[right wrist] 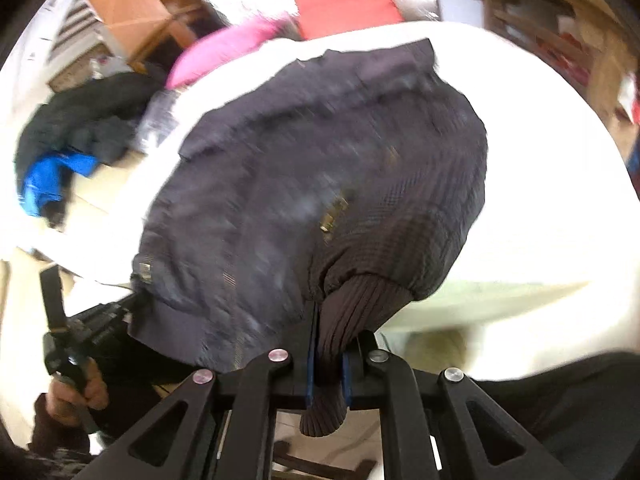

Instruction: Fold large clothes

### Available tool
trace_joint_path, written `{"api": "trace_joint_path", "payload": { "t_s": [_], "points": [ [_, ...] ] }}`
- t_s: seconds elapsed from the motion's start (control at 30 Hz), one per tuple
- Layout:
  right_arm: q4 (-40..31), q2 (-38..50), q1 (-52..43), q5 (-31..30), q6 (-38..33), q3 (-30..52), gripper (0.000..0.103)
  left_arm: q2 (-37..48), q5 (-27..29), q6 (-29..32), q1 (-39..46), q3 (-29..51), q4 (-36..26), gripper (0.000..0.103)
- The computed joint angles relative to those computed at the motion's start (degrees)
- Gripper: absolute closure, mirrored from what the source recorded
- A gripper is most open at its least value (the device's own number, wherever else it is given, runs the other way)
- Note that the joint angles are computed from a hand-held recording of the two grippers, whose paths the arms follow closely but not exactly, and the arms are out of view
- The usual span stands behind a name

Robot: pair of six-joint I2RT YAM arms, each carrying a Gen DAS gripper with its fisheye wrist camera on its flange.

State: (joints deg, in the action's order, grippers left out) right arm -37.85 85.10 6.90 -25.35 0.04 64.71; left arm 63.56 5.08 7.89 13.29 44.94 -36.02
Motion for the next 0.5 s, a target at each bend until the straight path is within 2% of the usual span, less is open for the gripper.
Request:
{"api": "trace_joint_path", "payload": {
  "t_s": [0.17, 0.33, 0.5],
  "points": [
    [-0.2, 0.83, 0.71, -2.73, -0.34, 6.19, 0.093, 1.01, 0.52, 1.87, -1.44, 8.85, -2.2, 0.095],
    [-0.34, 7.46, 0.36, -4.25, 3.16, 18.29, 0.093, 12.81, 3.24, 1.34, 1.21, 21.97, -1.61, 0.095],
    [0.66, 17.76, -0.37, -2.86, 8.54, 32.96, 0.093, 25.2, -0.23, -1.61, 3.29, 35.64, 1.44, 0.099]
  ]
}}
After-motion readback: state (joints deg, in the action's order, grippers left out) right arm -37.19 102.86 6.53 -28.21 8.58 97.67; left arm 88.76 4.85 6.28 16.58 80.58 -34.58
